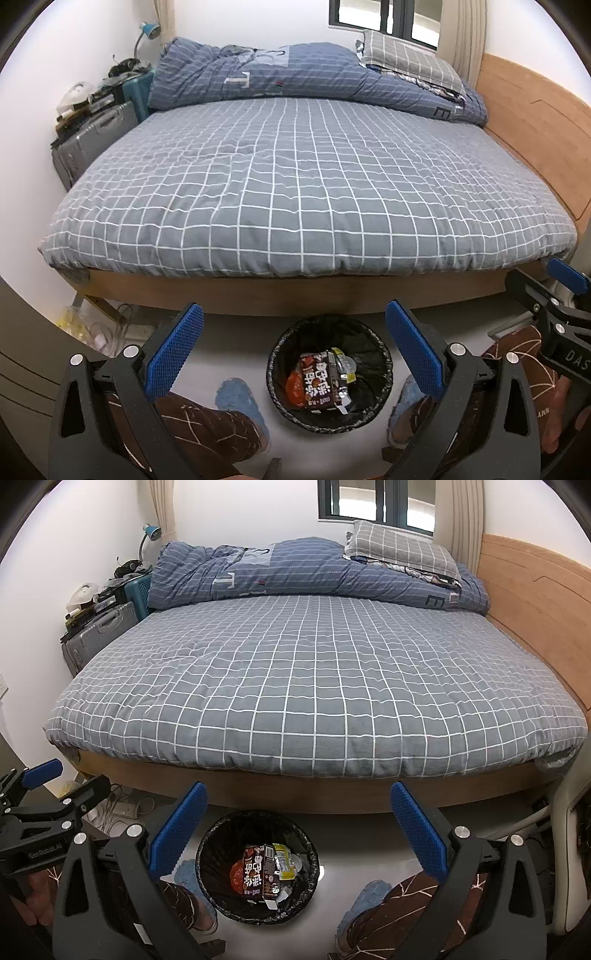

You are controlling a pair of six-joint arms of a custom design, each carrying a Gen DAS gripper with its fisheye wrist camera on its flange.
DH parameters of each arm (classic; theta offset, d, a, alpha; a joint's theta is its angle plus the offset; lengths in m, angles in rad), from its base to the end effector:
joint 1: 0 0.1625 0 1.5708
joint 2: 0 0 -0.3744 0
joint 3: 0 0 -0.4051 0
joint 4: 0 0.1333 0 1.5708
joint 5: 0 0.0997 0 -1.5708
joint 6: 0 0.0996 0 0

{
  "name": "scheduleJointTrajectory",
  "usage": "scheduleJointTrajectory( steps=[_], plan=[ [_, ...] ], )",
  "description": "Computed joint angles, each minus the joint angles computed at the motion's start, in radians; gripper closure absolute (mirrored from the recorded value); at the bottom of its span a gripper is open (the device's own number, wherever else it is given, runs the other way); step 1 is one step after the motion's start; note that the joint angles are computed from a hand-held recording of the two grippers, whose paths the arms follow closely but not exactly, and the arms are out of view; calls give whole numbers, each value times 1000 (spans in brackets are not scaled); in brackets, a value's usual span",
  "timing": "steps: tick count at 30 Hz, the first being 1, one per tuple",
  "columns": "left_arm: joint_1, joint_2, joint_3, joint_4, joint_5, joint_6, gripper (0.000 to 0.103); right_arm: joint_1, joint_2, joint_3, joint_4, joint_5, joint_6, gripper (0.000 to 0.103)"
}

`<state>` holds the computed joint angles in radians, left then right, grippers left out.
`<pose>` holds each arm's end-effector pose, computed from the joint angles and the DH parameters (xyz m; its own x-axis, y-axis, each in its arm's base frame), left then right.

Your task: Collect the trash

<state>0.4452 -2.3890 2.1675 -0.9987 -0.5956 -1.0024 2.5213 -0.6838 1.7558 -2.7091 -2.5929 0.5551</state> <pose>-0.0843 -0.2793 0.4207 -0.7063 -0.0024 -0.7079 0.4689 0.7476 -0.4703 0.5057 -0.3019 -0.0019 -0.7246 -0.0271 0.6886 -0.5060 0.6993 -0.5050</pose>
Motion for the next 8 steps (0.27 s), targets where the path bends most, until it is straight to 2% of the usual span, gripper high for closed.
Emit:
scheduleJointTrajectory(
  steps=[8],
  plan=[
    [20,-4,-5,-37,-18,21,6,1,-1,1,4,0,0,8]
  ],
)
